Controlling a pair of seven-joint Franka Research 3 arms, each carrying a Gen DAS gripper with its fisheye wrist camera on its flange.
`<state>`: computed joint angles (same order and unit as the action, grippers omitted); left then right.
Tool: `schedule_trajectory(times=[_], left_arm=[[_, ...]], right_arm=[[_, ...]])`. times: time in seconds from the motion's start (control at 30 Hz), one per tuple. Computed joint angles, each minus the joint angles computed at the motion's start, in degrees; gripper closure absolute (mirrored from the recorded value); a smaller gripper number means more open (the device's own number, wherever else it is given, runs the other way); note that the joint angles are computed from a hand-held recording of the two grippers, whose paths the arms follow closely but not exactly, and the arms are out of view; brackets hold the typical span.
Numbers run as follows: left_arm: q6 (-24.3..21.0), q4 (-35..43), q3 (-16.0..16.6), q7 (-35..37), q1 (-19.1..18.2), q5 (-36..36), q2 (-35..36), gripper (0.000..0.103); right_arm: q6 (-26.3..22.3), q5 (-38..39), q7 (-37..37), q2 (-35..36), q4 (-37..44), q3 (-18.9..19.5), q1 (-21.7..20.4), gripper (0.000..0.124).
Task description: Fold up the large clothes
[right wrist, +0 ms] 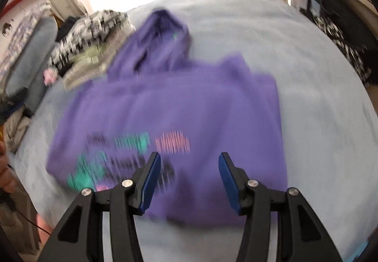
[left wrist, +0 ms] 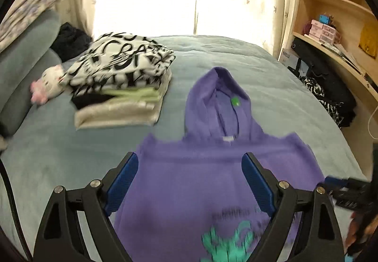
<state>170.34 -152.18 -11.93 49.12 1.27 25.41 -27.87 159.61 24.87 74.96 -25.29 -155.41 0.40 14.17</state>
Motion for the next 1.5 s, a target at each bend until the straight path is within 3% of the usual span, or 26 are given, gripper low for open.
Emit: schedule_trajectory(times=[0.13,0.27,0.33,0.43,0.57,0.77,0.87,0.9,0.93,0.97,1.0,1.13,1.27,1.4,1.5], left_arm=[[-2.41,15.24,1.50,3.69,1.18,0.56,17.10,0.015],[-9.22,31.95,3.54,6.29,-0.62,1.50,33.62,0.017],[-12.89,39.31,5.06,5.41,-2.34,2.87,40.46,0.017],[-17.32,48.86,5.00,8.98,-2.39,-2.55,49.50,0.019],[-20.45,57.59,5.19,12.68,-2.43,-6.90,57.51,0.020],[-23.87,65.00,5.60,16.65,-2.87,-9.19,64.77,0.021],[-22.16,65.25,4.26,18.35,-1.64,-12.25,66.03,0.029],[-21.39,65.08,3.89,18.74,-1.25,-13.19,66.14,0.034],[-20.17,64.61,2.51,20.34,0.06,-15.04,66.17,0.051],[-18.98,63.95,0.78,22.19,1.54,-17.33,65.99,0.081],[-18.80,63.57,-0.42,23.58,2.48,-19.26,65.74,0.096],[-17.06,58.58,5.15,17.38,-2.56,-15.57,60.52,0.098],[-12.00,48.76,5.94,13.43,-2.95,-13.33,51.63,0.098],[-7.04,37.12,4.09,14.96,-0.70,-14.80,40.99,0.098],[-4.27,26.92,2.30,19.69,0.44,-20.25,31.54,0.098]], right_arm=[[-0.07,4.59,-5.74,11.77,13.94,-3.11,2.38,0.073],[-2.77,10.43,-9.92,26.43,30.28,-2.57,0.81,0.073],[-3.82,10.64,-8.86,33.52,37.92,-1.39,-0.79,0.073],[-6.35,7.07,-3.64,44.74,50.32,-0.34,-2.28,0.073],[-9.86,5.99,0.23,54.78,61.95,2.39,-4.98,0.073],[-11.26,1.02,4.95,64.58,73.79,2.90,-4.90,0.073],[-12.12,0.28,5.79,67.53,77.70,3.87,-5.46,0.073],[-12.09,0.42,5.57,68.09,78.38,4.42,-5.75,0.078],[-12.09,0.21,5.42,68.55,78.91,4.62,-5.74,0.091],[-12.43,-0.33,5.27,68.98,79.49,4.61,-5.56,0.098],[-12.80,-1.02,5.09,69.10,79.68,4.48,-5.27,0.113],[-7.50,-3.11,4.24,65.16,73.75,3.71,-3.92,0.118],[-0.23,1.63,-1.74,56.66,62.93,7.33,-6.91,0.118],[3.87,16.42,-16.50,45.23,50.89,15.36,-14.19,0.118],[1.79,30.45,-28.87,36.10,42.94,18.96,-18.18,0.118]])
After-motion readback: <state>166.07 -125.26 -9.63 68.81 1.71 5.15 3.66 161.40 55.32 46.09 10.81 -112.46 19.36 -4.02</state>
